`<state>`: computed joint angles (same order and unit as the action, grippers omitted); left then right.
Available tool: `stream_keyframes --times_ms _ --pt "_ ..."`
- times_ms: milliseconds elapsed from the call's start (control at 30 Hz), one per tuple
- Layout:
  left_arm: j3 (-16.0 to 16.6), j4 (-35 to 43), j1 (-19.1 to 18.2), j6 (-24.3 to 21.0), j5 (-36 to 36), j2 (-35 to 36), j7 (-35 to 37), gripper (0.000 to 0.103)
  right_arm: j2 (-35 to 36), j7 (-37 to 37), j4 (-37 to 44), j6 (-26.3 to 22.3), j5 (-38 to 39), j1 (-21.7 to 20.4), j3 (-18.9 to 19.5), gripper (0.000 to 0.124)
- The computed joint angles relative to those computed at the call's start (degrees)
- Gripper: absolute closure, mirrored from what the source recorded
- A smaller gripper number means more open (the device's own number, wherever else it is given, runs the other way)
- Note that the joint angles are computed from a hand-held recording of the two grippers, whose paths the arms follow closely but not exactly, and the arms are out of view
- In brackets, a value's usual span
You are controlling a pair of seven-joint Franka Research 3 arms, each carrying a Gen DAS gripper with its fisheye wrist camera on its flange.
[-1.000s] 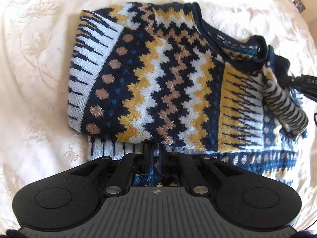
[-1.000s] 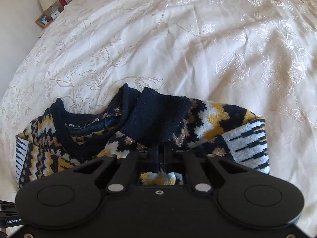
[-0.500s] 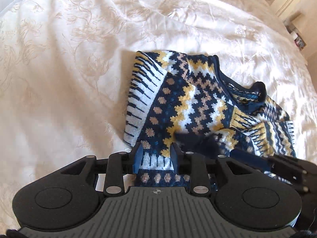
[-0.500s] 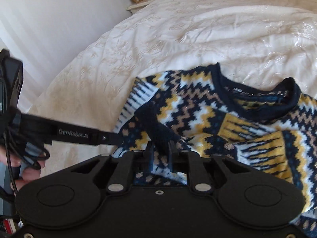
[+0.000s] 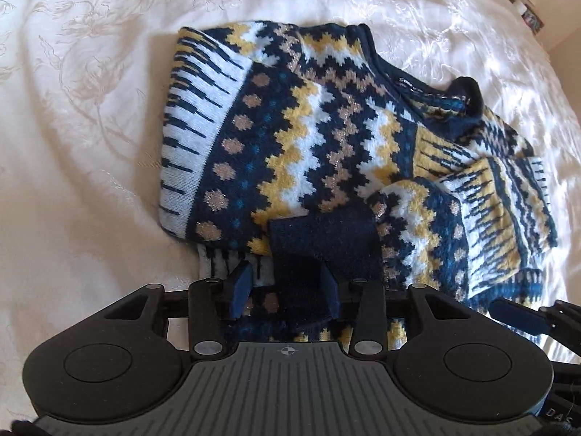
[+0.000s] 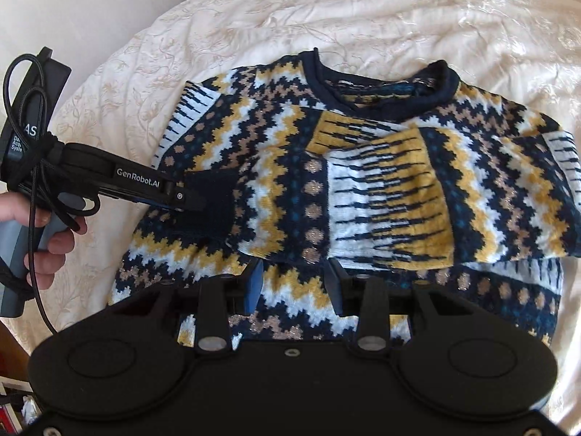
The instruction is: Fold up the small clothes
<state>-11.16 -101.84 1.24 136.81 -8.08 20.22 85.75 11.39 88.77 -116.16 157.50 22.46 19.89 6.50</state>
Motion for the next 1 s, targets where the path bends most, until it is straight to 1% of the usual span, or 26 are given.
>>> stream_keyframes --times_ms 33,67,100,133,167,200,267,333,400,433,500,533,567,600,633,667,700,767,800,833,867,900,933,1000 --pt "0.4 0.01 -0.62 0.0 0.9 -0.06 -1.67 0.064 -0.37 1.27 -0.5 0.1 -0.45 0.25 -0.32 0.076" --pt "0.55 0.31 -1.0 -0.31 1.39 0.07 -2.93 0.07 -0.68 2.31 -0.95 0.13 -0.6 0.38 -0.47 0.076" --pt "0.1 0.51 -0.71 -0.61 0.61 0.16 -2.51 0.097 -0.95 3.49 -1.35 0.15 -1.07 0.58 -0.66 0.076" --pt "0.2 0.73 -1.06 -0.84 1.28 0.08 -3.03 0.098 -1.21 4.86 -1.74 0.14 -1.86 0.85 -0.88 0.076" --pt "0.27 0.16 -1.44 0.24 2.18 -0.69 -3.18 0.098 -1.48 6.31 -2.11 -0.07 -2.75 1.11 -1.09 0.076" --pt "-0.06 -1.02 -1.35 2.3 2.2 -1.92 -2.03 0.098 -1.8 7.38 -2.54 -0.21 -3.33 1.25 -1.17 0.076" --pt "-0.42 -4.11 -1.29 7.81 2.29 -5.4 0.37 0.098 -2.41 9.54 -3.32 -0.2 -4.8 1.56 -1.32 0.076" --pt "0.42 -6.14 -1.75 11.81 3.73 -8.14 -0.36 0.098 -3.09 11.61 -4.21 -0.18 -6.19 1.8 -1.41 0.076" --pt "1.45 -6.83 -1.7 13.29 4.32 -9.17 -2.5 0.098 -3.56 14.59 -4.83 -0.71 -8.17 2.13 -1.69 0.076" --pt "2.18 -6.37 -1.8 13.59 5.58 -8.61 -4.1 0.098 -3.66 16.12 -5.03 -1.04 -9.17 2.25 -1.81 0.076" --pt "2.91 -3.86 -1.73 11.94 8.65 -5.72 -3.87 0.097 -3.59 19.8 -5.26 -2.11 -11.75 2.61 -2.17 0.073" --pt "3.07 -1.85 -1.67 9.5 9.78 -3.77 -3.73 0.097 -3.45 21.77 -5.28 -2.76 -13.36 2.81 -2.39 0.069" --pt "2.63 0.43 -0.93 5.74 8.82 -1.86 -2.78 0.096 -3.2 23.97 -5.18 -3.84 -15.18 3.06 -2.66 0.066" --pt "2.27 2.75 -0.29 1.96 7.47 0.11 -2.66 0.096 -3.06 25.41 -5.24 -4.59 -16.38 3.13 -2.76 0.066" --pt "2.0 4.17 0.32 -0.79 6.08 1.49 -2.94 0.095 -2.98 26.67 -5.36 -4.96 -17.53 3.19 -2.85 0.066" --pt "1.59 4.37 1.14 -1.98 4.42 2.21 -2.66 0.093 -3.02 28.81 -5.75 -5.18 -19.53 3.46 -3.17 0.064" --pt "1.14 3.81 1.82 -1.54 3.03 2.36 -1.98 0.089 -3.13 30.67 -6.13 -5.31 -21.1 3.59 -3.38 0.062" --pt "1.2 0.87 1.9 1.6 2.74 1.11 -2.12 0.076 -3.62 34.28 -7.04 -5.49 -24.03 3.76 -3.72 0.053" --pt "1.83 0.08 1.22 2.03 4.26 0.44 -3.48 0.062 -3.87 35.91 -7.36 -5.72 -25.57 3.82 -3.81 0.052" --pt "2.36 -1.15 0.6 2.54 5.78 -0.75 -4.9 0.053 -4.12 37.44 -7.69 -5.94 -27.1 3.88 -3.84 0.05" --pt "2.38 -2.25 0.56 3.25 6.17 -1.68 -5.24 0.049 -4.24 38.5 -7.87 -6.2 -28.2 3.83 -3.78 0.047" --pt "2.33 -3.04 0.53 3.45 6.4 -2.47 -5.43 0.038 -4.41 40.17 -8.03 -6.83 -29.89 3.96 -3.8 0.044" --pt "2.4 -3.8 0.41 3.21 6.87 -3.39 -5.75 0.031 -4.51 41.27 -8.14 -7.16 -31.01 3.96 -3.71 0.04" --pt "2.83 -5.18 -0.26 2.8 8.66 -5.03 -7.27 0.03 -4.83 42.99 -8.73 -6.96 -32.92 3.93 -3.47 0.038"
